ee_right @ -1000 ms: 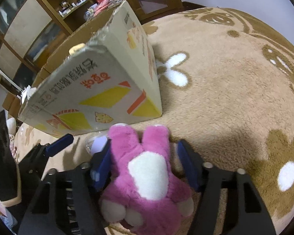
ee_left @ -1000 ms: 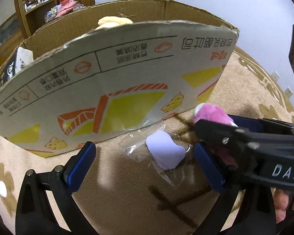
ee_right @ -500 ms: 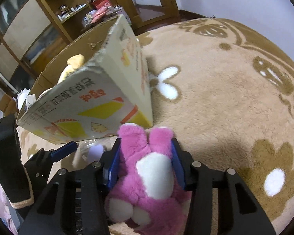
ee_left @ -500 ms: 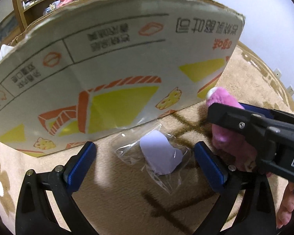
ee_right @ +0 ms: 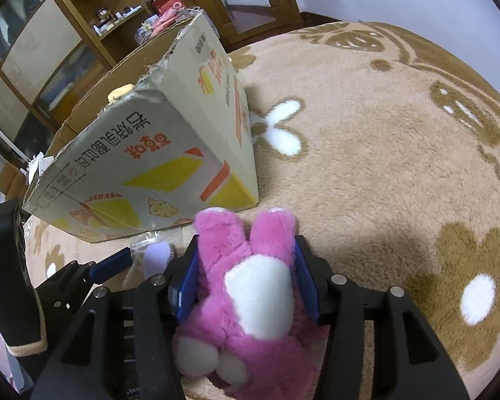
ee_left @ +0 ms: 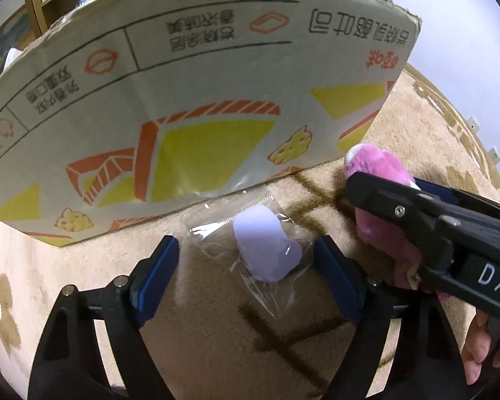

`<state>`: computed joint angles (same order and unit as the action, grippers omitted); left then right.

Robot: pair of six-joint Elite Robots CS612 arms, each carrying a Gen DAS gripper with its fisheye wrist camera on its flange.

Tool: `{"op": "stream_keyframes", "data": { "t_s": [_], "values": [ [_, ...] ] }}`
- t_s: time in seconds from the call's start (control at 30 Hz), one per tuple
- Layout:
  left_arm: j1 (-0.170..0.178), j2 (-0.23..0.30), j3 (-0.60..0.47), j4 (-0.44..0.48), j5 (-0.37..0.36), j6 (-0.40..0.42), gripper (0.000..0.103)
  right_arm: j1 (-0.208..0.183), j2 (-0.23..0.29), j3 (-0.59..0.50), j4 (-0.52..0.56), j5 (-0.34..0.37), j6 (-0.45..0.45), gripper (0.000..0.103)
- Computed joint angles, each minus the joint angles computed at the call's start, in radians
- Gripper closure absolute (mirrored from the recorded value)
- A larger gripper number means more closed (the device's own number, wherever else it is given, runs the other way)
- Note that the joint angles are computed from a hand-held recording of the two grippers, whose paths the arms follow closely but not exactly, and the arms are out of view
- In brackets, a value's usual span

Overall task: Organize soft objects
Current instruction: 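Grasp the clear plastic bag with the left tool while the right tool grasps the pink bunny, then carry the bag and pink bunny over the box and open both tools inside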

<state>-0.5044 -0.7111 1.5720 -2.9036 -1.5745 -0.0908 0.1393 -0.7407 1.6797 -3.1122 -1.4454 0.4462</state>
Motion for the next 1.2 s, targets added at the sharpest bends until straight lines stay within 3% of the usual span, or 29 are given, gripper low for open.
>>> {"op": "stream_keyframes", "data": {
  "t_s": [0.3, 0.53, 0.8, 0.93, 0.97, 1.03, 1.2],
  "values": [
    [0.009, -0.01, 0.015, 0.041, -0.015, -0.003, 0.022, 0.003, -0.002, 0.002, 0.011, -0.004, -0.01, 0.045],
    [-0.007, -0.029, 0.059, -0.011, 0.031, -0.016, 0.047, 0.016, 0.003, -0.008, 0.024, -0.036, -0.026, 0.043],
    [0.002, -0.037, 0.076, -0.031, 0.019, -0.027, 0.059, 0.02, 0.008, -0.017, 0.04, -0.047, -0.047, 0.042],
    [0.006, -0.041, 0.094, -0.058, 0.024, -0.025, 0.065, 0.022, 0.003, -0.007, 0.023, -0.062, -0.045, 0.05],
    [0.006, -0.046, 0.094, -0.055, 0.021, -0.029, 0.079, 0.021, 0.002, -0.002, 0.011, -0.062, -0.04, 0.05],
    [0.006, -0.055, 0.105, -0.056, 0.027, -0.036, 0.096, 0.021, -0.001, 0.005, -0.005, -0.064, -0.033, 0.051],
    [0.019, -0.073, 0.124, -0.067, -0.007, -0.042, 0.097, 0.026, -0.014, 0.017, -0.033, -0.083, -0.052, 0.051]
  ]
}}
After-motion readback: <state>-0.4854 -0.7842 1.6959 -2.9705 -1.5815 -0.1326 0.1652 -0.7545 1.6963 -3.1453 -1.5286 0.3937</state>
